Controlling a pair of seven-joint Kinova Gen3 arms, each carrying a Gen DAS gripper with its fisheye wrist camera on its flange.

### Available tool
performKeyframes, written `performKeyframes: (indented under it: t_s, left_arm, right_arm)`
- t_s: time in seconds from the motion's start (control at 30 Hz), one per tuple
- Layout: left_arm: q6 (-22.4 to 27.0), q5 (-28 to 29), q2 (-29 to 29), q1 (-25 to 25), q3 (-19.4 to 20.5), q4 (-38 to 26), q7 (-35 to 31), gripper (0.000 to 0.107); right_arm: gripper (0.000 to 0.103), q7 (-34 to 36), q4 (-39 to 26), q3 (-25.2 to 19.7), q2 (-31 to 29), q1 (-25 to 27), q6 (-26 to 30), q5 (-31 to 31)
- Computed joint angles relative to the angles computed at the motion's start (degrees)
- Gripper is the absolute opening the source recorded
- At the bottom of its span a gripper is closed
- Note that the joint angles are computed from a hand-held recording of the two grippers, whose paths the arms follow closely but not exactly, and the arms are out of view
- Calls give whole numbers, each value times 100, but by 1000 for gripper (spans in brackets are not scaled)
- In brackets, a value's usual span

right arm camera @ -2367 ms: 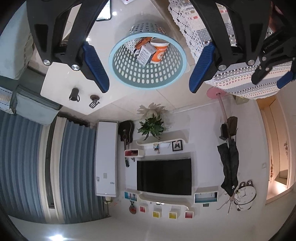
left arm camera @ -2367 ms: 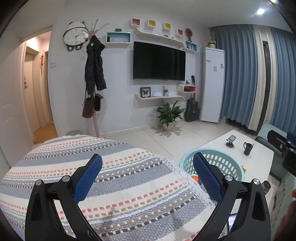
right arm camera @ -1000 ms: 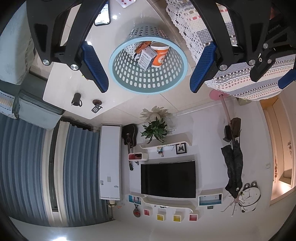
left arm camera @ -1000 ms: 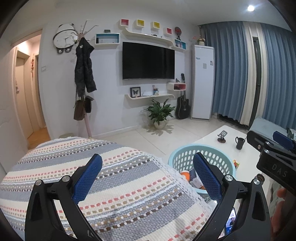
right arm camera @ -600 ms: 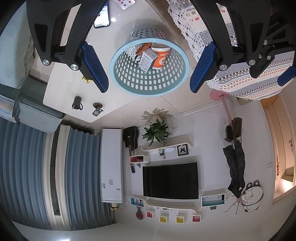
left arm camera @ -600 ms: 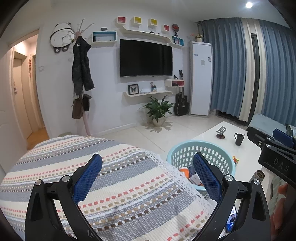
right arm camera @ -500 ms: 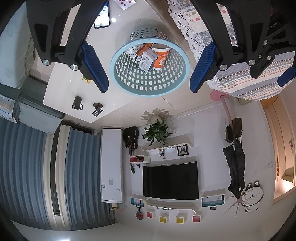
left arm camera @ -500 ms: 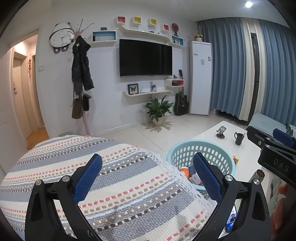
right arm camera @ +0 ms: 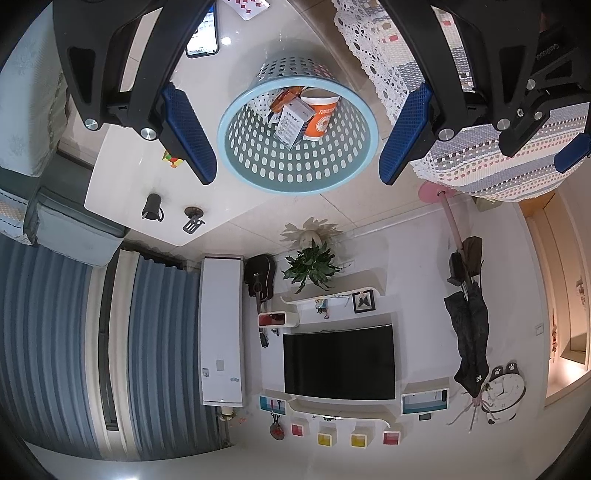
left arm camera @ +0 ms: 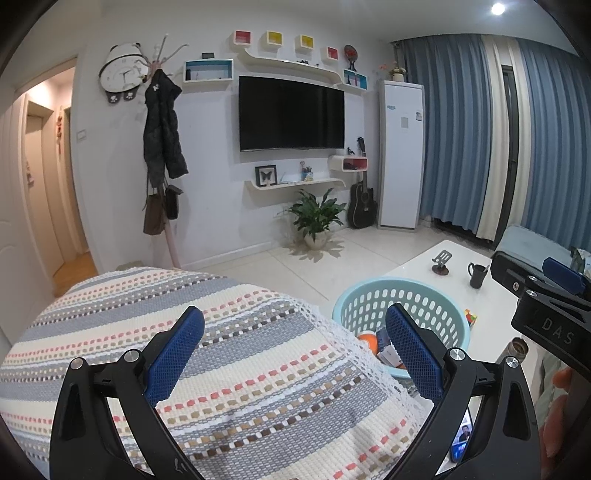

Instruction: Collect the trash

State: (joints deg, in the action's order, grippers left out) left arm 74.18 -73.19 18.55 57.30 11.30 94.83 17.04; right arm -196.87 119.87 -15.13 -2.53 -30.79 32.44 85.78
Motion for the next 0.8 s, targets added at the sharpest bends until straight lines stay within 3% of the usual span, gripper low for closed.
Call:
performKeyframes:
  t_s: [0.8]
  left_arm:
    - [66, 46, 51, 61, -18, -67, -2, 95]
  right_arm:
    - [85, 39, -47, 28, 64, -16, -73, -32]
